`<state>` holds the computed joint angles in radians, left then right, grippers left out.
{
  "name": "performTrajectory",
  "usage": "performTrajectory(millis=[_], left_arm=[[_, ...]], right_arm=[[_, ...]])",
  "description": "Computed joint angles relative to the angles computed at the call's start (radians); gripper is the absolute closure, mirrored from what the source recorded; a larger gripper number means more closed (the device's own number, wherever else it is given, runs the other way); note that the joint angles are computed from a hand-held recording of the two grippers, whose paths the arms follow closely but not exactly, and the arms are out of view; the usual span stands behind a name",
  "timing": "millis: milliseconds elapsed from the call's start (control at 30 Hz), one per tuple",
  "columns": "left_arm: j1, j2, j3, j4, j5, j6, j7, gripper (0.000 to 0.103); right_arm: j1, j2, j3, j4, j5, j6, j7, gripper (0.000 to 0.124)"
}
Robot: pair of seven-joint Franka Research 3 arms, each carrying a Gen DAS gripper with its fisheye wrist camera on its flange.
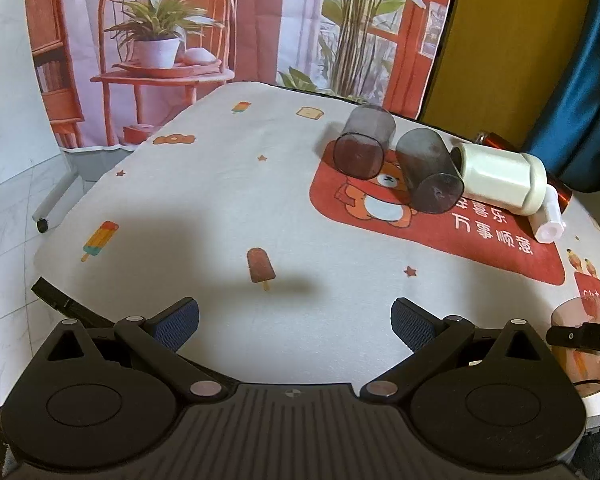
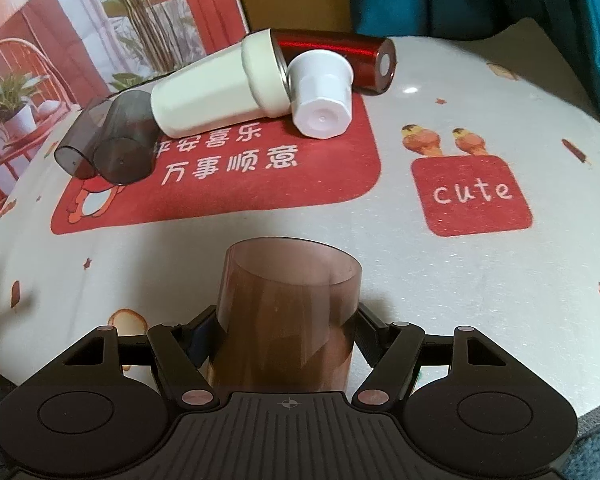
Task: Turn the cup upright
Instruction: 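Close the right gripper around the upright brown cup, then lift the brown cup with the right gripper and set it down beside the cute label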
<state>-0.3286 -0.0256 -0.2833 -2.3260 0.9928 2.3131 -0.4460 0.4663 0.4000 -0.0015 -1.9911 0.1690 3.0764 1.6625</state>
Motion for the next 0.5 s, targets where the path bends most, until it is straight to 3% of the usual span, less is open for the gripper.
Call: performTrajectory(millis=[100,300,500], left_arm=[[-0.001,0.002,0.000,0.003,0.003,0.001,0.005,0.000],[-0.003,0.003,0.001,0.004,0.004,0.003,0.013,0.000],[-0.003,0.006,0.001,0.005,0.004,0.005,0.020,0.000]], right_arm=[[0.084,-0.011,-0.091,-0.029,-0.048,0.051,0.043,0.058],[0.393,0.003,-0.412,-0.097,-0.073,0.241,0.067,0.059],[0.499,0.045,-0.505,-0.108,0.031,0.338,-0.027,0.060]])
